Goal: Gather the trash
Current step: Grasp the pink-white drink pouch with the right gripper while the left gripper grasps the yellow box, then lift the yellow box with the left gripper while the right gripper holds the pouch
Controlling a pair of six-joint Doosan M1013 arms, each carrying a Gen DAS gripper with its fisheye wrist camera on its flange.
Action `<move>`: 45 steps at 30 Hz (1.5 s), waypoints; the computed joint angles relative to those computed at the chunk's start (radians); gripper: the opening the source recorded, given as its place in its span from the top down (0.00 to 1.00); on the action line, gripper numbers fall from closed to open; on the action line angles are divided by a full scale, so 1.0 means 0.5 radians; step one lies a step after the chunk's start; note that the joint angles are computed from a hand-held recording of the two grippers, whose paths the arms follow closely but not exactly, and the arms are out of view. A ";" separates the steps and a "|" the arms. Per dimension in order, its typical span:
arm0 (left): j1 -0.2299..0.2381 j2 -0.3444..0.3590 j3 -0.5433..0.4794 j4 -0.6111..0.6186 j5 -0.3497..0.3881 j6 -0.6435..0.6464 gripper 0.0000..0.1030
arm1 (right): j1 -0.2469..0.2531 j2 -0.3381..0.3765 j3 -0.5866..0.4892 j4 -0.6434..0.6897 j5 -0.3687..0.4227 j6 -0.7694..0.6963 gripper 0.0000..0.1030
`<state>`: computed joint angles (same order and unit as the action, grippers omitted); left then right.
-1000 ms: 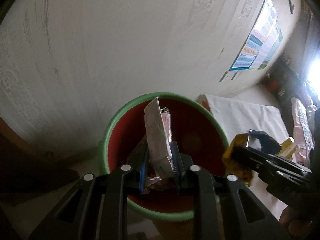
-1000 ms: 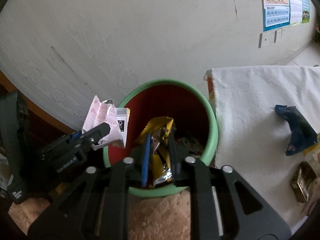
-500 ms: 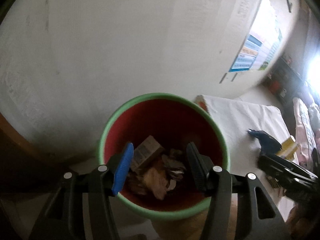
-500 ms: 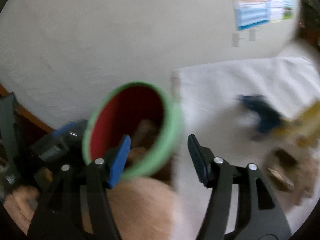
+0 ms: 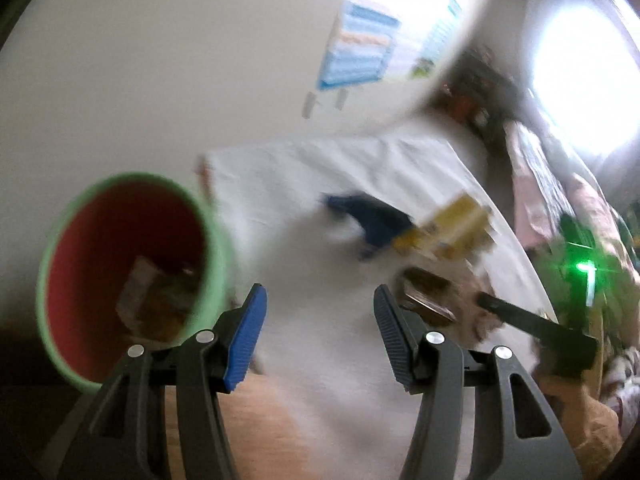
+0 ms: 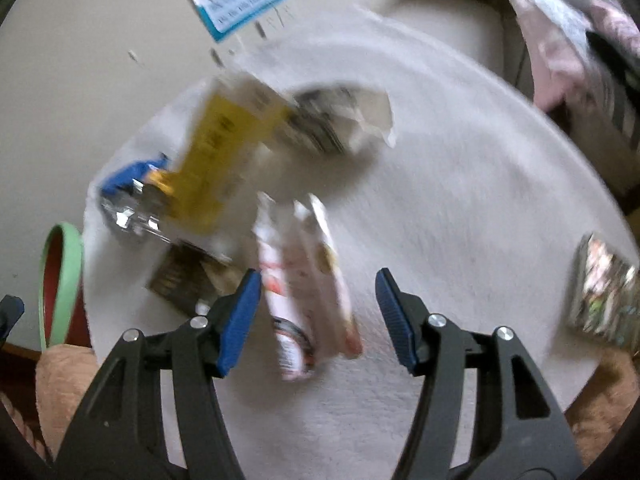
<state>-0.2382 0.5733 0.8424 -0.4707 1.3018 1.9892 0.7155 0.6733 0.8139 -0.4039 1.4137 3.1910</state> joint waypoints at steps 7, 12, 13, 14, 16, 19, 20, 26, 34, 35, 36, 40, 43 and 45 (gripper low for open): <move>-0.146 -0.011 0.061 0.068 0.062 -0.013 0.48 | 0.014 -0.027 0.059 0.013 -0.160 -0.051 0.68; -0.233 0.012 0.009 0.068 0.016 0.249 0.47 | 0.083 -0.184 0.237 -0.165 -0.349 0.251 0.68; -0.254 0.031 -0.023 0.081 0.014 0.313 0.43 | 0.105 -0.219 0.272 -0.232 -0.383 0.335 0.68; -0.278 0.041 -0.036 0.102 -0.013 0.390 0.39 | 0.121 -0.247 0.303 -0.286 -0.409 0.399 0.68; -0.334 0.073 -0.073 0.182 -0.061 0.500 0.39 | 0.156 -0.270 0.319 -0.366 -0.414 0.486 0.67; -0.392 0.162 -0.214 0.278 0.030 0.462 0.39 | 0.180 -0.273 0.334 -0.385 -0.436 0.548 0.67; -0.404 0.197 -0.270 0.282 0.074 0.434 0.39 | 0.179 -0.278 0.351 -0.374 -0.455 0.565 0.67; -0.473 0.326 -0.440 0.417 0.229 0.301 0.41 | 0.180 -0.315 0.442 -0.403 -0.590 0.667 0.66; -0.498 0.245 -0.291 0.480 0.105 0.364 0.80 | 0.185 -0.320 0.458 -0.426 -0.610 0.696 0.66; -0.488 0.236 -0.283 0.456 0.095 0.373 0.80 | 0.185 -0.317 0.452 -0.433 -0.595 0.695 0.66; -0.476 0.226 -0.274 0.432 0.079 0.376 0.81 | 0.187 -0.316 0.448 -0.438 -0.581 0.696 0.66; -0.426 0.207 -0.291 0.338 0.091 0.357 0.81 | 0.185 -0.306 0.437 -0.411 -0.540 0.694 0.66; -0.388 0.168 -0.274 0.282 0.082 0.430 0.81 | 0.180 -0.293 0.420 -0.367 -0.520 0.662 0.66; -0.363 0.139 -0.252 0.267 0.100 0.453 0.81 | 0.173 -0.276 0.395 -0.333 -0.500 0.625 0.66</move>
<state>-0.4199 0.6429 0.7165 -0.3373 1.3517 2.2158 0.8018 0.5354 1.0112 -0.5704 1.1639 3.5034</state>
